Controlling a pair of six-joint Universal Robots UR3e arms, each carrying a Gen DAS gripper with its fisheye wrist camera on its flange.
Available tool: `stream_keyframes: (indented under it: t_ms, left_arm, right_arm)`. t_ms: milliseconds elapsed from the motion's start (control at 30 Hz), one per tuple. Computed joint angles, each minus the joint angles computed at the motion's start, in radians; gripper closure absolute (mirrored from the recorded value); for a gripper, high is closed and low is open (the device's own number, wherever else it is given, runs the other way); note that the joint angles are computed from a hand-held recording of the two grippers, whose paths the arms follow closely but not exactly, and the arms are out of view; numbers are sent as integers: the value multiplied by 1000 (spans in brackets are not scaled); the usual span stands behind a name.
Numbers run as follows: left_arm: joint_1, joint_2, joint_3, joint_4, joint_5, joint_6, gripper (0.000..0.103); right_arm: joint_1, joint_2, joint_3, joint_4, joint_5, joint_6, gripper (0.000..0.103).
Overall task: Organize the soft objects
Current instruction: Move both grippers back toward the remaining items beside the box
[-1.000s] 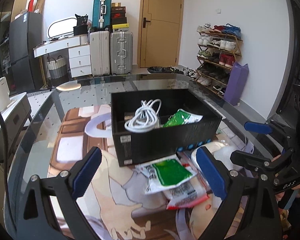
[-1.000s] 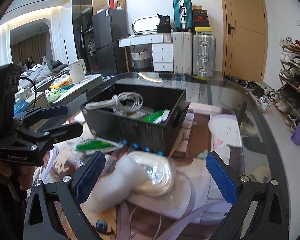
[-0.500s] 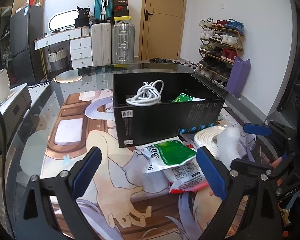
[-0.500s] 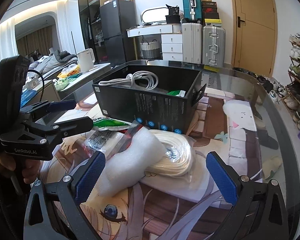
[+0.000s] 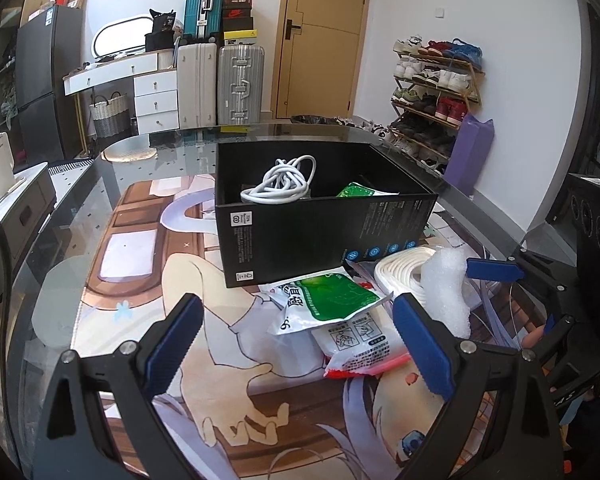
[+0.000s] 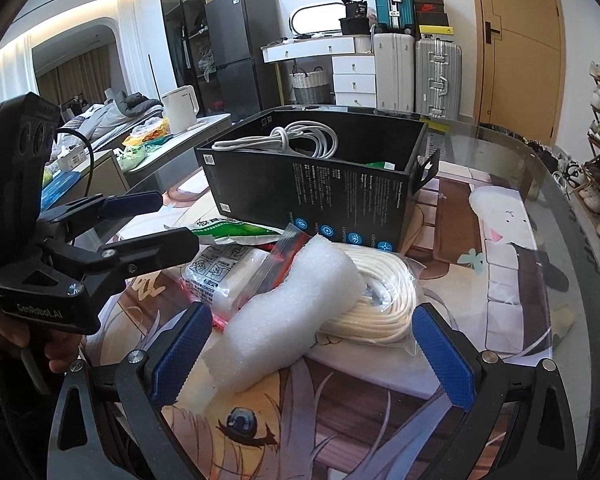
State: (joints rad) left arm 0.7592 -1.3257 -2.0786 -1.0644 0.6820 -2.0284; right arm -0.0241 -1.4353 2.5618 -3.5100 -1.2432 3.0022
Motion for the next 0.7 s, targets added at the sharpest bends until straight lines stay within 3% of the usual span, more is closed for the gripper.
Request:
stream_keyframes:
  t_ms: [333, 700]
  left_arm:
    - [-5, -2, -4, 14, 6, -5, 7]
    - [-7, -5, -5, 28, 7, -12, 7]
  right_arm:
    - [-11, -18, 24, -2, 6, -19, 16]
    - [-42, -72, 93, -19, 4, -35, 18]
